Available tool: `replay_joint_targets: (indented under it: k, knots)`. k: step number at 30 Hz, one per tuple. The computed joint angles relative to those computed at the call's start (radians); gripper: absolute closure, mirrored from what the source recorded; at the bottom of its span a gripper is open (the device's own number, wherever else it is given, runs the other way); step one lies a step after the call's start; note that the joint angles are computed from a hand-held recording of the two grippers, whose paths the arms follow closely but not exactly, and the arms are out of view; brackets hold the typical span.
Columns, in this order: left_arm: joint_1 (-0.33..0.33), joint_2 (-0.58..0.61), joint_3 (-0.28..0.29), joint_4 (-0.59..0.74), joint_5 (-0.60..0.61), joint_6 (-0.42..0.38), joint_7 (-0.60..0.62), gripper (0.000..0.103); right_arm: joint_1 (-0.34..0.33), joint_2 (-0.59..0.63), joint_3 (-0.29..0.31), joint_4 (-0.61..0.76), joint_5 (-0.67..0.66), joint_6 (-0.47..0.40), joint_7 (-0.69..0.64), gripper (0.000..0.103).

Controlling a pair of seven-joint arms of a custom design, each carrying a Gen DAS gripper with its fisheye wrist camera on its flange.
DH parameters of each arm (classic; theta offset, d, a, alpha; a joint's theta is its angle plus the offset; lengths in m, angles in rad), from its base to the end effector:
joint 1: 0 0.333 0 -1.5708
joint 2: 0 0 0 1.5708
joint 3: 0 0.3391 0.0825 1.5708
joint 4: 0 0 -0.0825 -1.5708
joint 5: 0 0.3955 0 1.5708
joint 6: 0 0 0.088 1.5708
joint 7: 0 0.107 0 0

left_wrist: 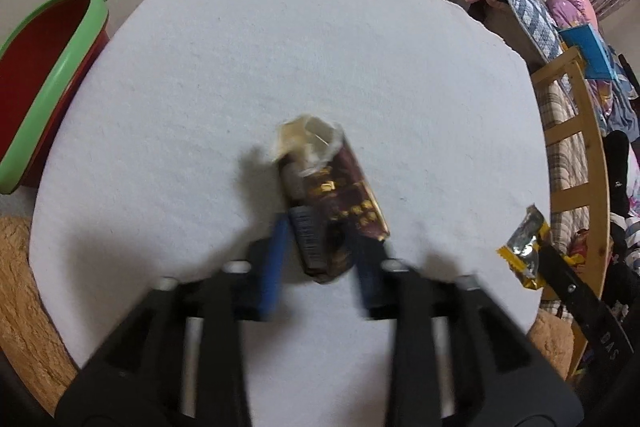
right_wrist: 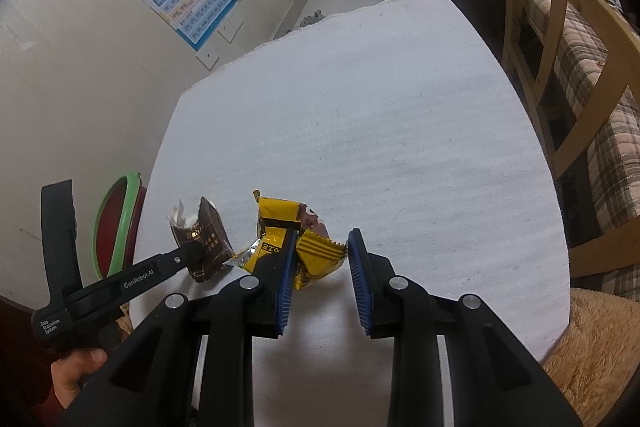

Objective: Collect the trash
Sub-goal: 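Grasp the yellow wrapper with the right gripper while the left grasps the dark brown box, then carry the dark brown box and yellow wrapper over the red bin with both grippers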

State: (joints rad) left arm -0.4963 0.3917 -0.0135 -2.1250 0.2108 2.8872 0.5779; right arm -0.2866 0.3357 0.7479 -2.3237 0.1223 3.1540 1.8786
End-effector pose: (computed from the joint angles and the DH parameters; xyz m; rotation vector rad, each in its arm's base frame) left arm 0.5386 -0.3147 0.2739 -2.4012 1.7876 -0.5543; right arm 0.5268 0.2373 0.3084 -1.7258 1.8427 0.0059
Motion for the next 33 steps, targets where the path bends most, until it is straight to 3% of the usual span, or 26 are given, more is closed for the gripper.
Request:
replay_joint_targets:
  k: [1, 6, 12, 13, 15, 16, 20, 23, 30, 33]
  knots:
    - [-0.009, 0.0, 0.008, -0.003, 0.01, 0.016, -0.008, 0.041, -0.005, 0.002, 0.004, -0.001, 0.001, 0.003, 0.0, 0.076]
    - [-0.073, 0.034, 0.062, 0.054, 0.087, -0.018, -0.047, 0.021, -0.033, 0.013, 0.024, -0.004, -0.01, 0.0, 0.004, 0.076]
    - [-0.037, 0.077, 0.028, 0.092, 0.042, -0.091, -0.087, 0.023, -0.025, 0.007, 0.008, -0.011, -0.013, -0.005, 0.025, 0.076]
    - [-0.064, 0.074, 0.056, 0.093, 0.085, -0.096, -0.121, 0.032, -0.023, 0.005, 0.006, -0.012, -0.011, -0.007, 0.026, 0.076]
    - [-0.066, 0.078, 0.053, 0.108, 0.12, -0.123, -0.118, 0.04, -0.016, -0.001, -0.002, -0.014, -0.007, -0.011, 0.025, 0.076]
    - [-0.06, 0.076, 0.05, 0.099, 0.131, -0.098, -0.122, 0.045, -0.011, -0.005, -0.006, -0.016, -0.004, -0.01, 0.024, 0.076]
    - [-0.032, 0.057, 0.034, 0.06, 0.118, -0.036, -0.109, 0.048, 0.002, -0.015, -0.016, -0.018, 0.01, -0.005, 0.02, 0.076]
    - [-0.046, 0.036, 0.048, 0.042, 0.143, -0.037, -0.102, 0.049, 0.005, -0.019, -0.016, -0.016, 0.017, -0.006, 0.014, 0.076]
    - [-0.117, -0.064, 0.135, -0.021, 0.378, -0.022, -0.246, 0.049, 0.022, -0.032, -0.013, -0.007, 0.036, -0.005, -0.007, 0.076]
    - [-0.12, -0.093, 0.14, -0.022, 0.479, -0.048, -0.312, 0.049, 0.052, -0.035, -0.03, 0.004, 0.037, -0.003, -0.009, 0.076]
